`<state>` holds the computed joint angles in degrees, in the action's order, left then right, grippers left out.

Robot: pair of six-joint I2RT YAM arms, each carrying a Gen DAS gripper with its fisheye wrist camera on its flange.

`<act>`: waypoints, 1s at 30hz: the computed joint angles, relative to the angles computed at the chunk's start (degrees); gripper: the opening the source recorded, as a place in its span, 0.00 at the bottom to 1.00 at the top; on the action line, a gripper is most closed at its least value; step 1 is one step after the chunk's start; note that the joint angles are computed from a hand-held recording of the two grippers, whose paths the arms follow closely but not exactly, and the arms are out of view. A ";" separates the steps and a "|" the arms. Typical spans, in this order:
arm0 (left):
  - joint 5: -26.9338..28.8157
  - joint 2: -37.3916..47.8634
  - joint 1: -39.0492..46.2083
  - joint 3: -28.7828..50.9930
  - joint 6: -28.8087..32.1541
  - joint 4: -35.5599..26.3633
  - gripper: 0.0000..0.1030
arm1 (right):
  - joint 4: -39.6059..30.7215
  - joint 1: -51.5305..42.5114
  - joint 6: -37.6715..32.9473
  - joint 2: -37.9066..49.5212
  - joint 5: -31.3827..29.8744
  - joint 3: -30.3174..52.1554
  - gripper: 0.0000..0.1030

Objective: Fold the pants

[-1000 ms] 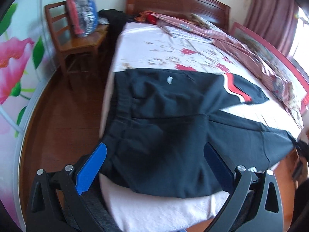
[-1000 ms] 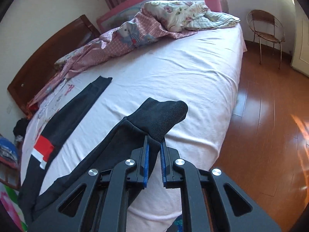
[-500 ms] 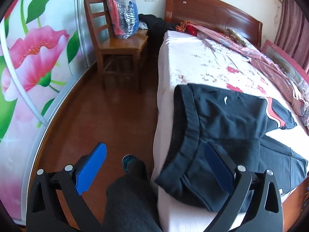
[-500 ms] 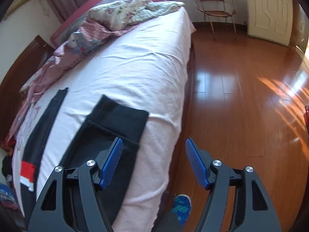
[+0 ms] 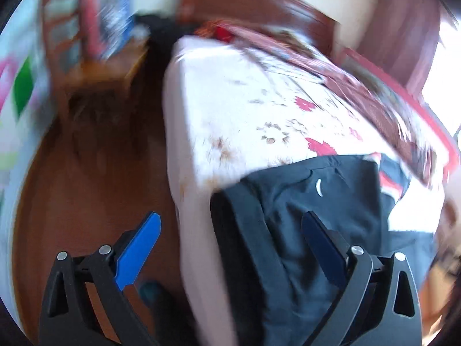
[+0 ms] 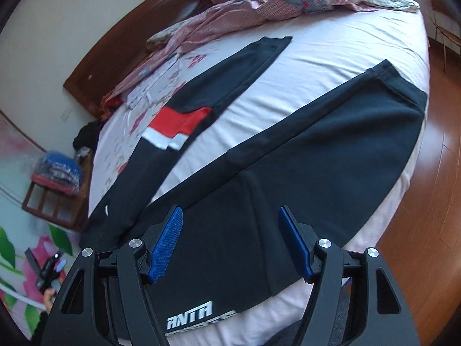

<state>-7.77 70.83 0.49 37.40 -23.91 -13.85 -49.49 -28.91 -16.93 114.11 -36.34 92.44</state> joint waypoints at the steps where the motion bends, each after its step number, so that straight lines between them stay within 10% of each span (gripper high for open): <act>1: -1.75 2.59 -0.25 0.82 3.11 1.14 0.95 | -0.53 0.95 -0.24 -0.87 0.59 -0.63 0.66; 8: 10.11 13.14 6.41 1.82 12.98 12.62 0.92 | -3.14 5.14 -1.16 -3.65 4.17 -1.58 0.66; 14: 16.67 19.93 8.44 3.59 15.28 15.64 0.59 | -3.45 8.56 0.44 -3.98 5.96 -2.08 0.66; 18: 19.41 20.11 9.00 2.85 14.65 16.59 0.58 | -3.90 10.38 1.95 -3.13 6.08 -1.87 0.66; 23: 17.68 18.16 7.92 0.92 15.44 16.85 0.48 | -3.52 12.58 1.31 -3.02 5.49 -2.28 0.66; 30: 12.75 14.61 5.74 0.05 12.67 15.19 0.08 | -3.76 13.80 1.35 -3.90 3.38 -3.28 0.66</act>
